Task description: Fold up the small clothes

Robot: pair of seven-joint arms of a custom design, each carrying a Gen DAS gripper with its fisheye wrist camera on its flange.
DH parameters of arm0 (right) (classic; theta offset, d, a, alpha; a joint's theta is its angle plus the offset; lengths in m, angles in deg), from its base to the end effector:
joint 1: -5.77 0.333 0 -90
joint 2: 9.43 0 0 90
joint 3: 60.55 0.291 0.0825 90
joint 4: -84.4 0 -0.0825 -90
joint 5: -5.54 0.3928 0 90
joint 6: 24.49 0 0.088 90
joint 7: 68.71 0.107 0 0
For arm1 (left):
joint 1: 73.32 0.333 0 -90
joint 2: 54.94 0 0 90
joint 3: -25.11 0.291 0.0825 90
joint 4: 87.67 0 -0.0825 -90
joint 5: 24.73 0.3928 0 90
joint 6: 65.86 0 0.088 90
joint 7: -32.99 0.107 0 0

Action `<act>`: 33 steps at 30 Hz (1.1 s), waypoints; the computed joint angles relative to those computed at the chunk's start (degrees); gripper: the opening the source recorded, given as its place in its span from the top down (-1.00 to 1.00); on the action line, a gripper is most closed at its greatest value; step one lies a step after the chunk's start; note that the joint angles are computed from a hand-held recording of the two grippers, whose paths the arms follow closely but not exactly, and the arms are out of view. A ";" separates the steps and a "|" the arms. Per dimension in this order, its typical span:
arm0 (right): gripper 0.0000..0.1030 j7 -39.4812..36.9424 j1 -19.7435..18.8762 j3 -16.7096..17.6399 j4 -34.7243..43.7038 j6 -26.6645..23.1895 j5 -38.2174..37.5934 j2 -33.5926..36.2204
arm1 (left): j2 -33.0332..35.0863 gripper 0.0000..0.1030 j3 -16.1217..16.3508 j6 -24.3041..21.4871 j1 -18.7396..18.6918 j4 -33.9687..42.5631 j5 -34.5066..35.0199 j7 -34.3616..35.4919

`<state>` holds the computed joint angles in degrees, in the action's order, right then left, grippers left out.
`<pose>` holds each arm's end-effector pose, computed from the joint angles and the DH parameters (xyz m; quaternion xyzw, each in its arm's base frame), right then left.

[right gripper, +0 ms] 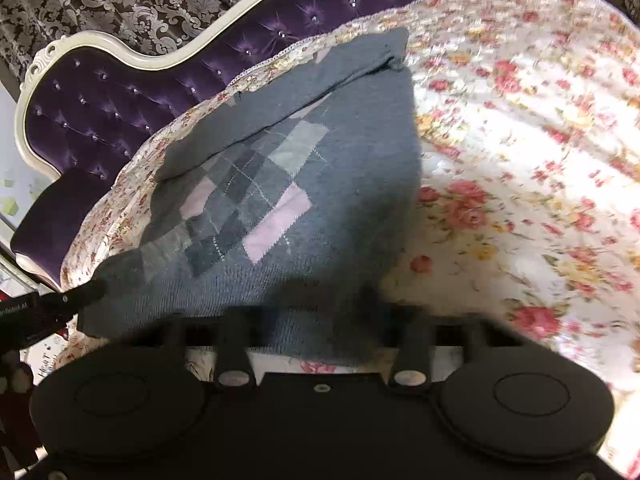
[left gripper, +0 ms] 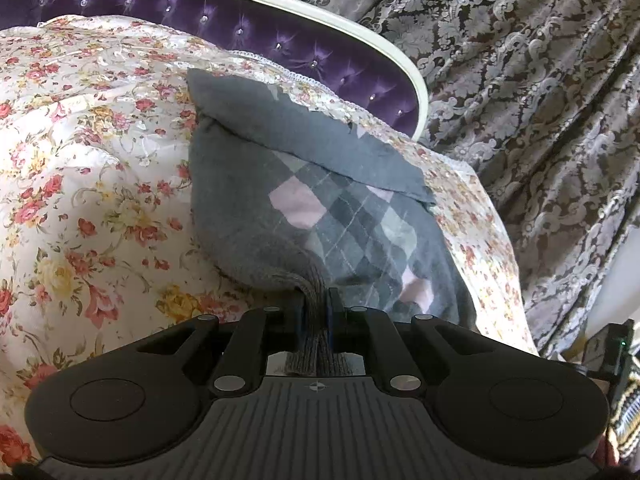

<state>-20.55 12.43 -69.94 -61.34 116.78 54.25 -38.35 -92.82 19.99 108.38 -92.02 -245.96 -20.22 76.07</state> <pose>0.4436 -0.0235 0.4595 -0.6835 0.6122 -0.0251 0.3967 0.3682 -0.1704 0.4920 -0.7229 0.5221 -0.4352 0.1244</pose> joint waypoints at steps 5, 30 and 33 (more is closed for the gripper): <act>0.74 -0.44 0.01 -3.28 4.36 -7.98 4.52 1.90 | -1.59 0.81 3.67 -1.06 -2.13 2.08 0.23 4.44; 0.74 -3.61 -5.19 7.53 63.19 -4.60 24.49 52.67 | 47.78 0.80 16.80 -4.59 -2.31 52.47 -25.44 40.76; 0.74 2.17 -4.76 8.49 71.53 -3.00 18.97 59.94 | 53.15 0.78 15.17 -6.80 0.81 57.46 -24.71 39.41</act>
